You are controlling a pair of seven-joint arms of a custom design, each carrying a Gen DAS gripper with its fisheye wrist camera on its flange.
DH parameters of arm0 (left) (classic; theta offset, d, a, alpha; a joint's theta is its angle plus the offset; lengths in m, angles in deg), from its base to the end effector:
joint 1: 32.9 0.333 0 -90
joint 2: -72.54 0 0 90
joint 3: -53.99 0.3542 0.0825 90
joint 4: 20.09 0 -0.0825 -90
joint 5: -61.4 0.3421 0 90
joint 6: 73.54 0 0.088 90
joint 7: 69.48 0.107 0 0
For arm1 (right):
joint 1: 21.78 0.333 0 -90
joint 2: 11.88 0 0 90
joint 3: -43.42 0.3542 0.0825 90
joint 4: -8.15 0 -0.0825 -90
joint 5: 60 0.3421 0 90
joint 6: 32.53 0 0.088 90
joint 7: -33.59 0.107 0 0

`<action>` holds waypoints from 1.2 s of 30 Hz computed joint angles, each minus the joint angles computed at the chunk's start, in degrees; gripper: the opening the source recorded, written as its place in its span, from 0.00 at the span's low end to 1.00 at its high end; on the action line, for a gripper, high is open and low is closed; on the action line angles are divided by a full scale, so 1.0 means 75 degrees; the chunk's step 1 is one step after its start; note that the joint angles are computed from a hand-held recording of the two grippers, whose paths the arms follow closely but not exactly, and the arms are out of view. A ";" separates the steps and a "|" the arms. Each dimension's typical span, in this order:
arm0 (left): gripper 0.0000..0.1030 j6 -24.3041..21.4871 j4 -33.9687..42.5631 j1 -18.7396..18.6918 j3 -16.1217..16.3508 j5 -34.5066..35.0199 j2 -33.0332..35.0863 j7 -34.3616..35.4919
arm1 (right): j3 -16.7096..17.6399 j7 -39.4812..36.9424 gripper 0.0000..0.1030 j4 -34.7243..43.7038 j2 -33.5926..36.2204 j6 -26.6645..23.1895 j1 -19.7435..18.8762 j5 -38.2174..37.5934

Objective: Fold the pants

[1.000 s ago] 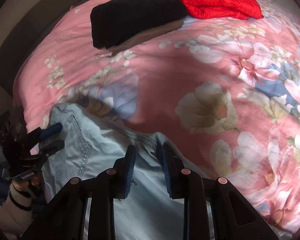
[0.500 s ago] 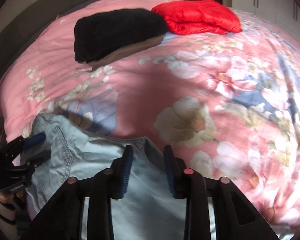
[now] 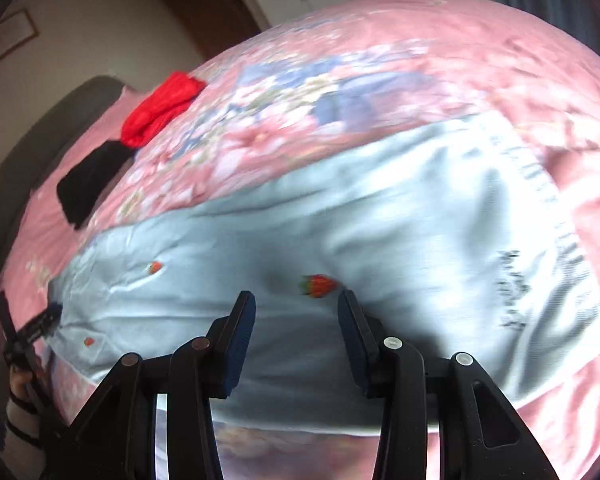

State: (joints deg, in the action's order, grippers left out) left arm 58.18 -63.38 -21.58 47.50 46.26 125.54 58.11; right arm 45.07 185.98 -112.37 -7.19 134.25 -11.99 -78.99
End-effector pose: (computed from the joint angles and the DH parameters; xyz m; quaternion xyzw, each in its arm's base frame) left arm 0.8070 0.1137 0.4917 -0.5255 0.7792 -0.2655 0.2151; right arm 0.5579 0.1327 0.5251 -0.4367 0.8236 -0.1395 0.3339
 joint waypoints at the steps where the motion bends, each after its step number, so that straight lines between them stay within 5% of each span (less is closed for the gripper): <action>1: 0.74 0.0234 -0.0339 -0.0048 0.0070 0.0038 -0.0191 -0.0046 | -0.0306 0.0963 0.41 -0.0271 -0.0298 -0.0196 0.0065 -0.0828; 3: 0.74 0.0516 -0.0911 -0.0046 0.0049 -0.0065 -0.0552 -0.0066 | -0.0450 0.2224 0.41 -0.0574 -0.0796 -0.0980 -0.0081 -0.1878; 8: 0.83 0.0581 -0.2162 0.0232 -0.0547 -0.1066 -0.1438 0.0504 | -0.0086 0.5162 0.41 -0.1591 -0.1978 -0.0404 -0.0878 -0.3771; 17: 0.83 -0.1892 -0.2408 0.0050 -0.1094 -0.2742 -0.1670 0.0822 | 0.0226 0.6425 0.41 -0.2283 -0.1754 0.1051 -0.1011 -0.3500; 20: 0.83 -0.1939 -0.2535 -0.0294 -0.0824 -0.2635 -0.1646 0.0462 | 0.0764 0.9573 0.43 -0.1850 -0.1411 0.1145 -0.1867 -0.5989; 23: 0.82 -0.1327 -0.3041 -0.0518 -0.0588 -0.2390 -0.1813 0.0463 | 0.0774 1.1318 0.44 -0.1524 -0.1244 0.0551 -0.1797 -0.7192; 27: 0.82 -0.1475 -0.2939 -0.0417 -0.0625 -0.2435 -0.1769 0.0620 | 0.0716 1.1192 0.38 -0.1214 -0.1162 -0.0708 -0.1226 -0.7081; 28: 0.82 -0.1612 -0.2789 -0.0408 -0.0621 -0.2430 -0.1707 0.0522 | 0.0652 1.1048 0.14 -0.1137 -0.1123 -0.0824 -0.1109 -0.7027; 29: 0.82 -0.1760 -0.2639 -0.0377 -0.0640 -0.2460 -0.1647 0.0426 | 0.0543 1.0858 0.07 -0.1028 -0.1047 -0.0735 -0.1023 -0.6991; 36: 0.84 -0.4042 -0.0588 0.0183 -0.1548 -0.3716 -0.0669 -0.0640 | 0.0534 0.6586 0.07 0.0995 -0.0547 -0.3017 0.0217 -0.6280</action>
State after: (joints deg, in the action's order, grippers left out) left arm 27.87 -67.79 -20.21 35.89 18.39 120.52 53.31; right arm 49.08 235.38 -104.91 -11.29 111.63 -10.37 -126.09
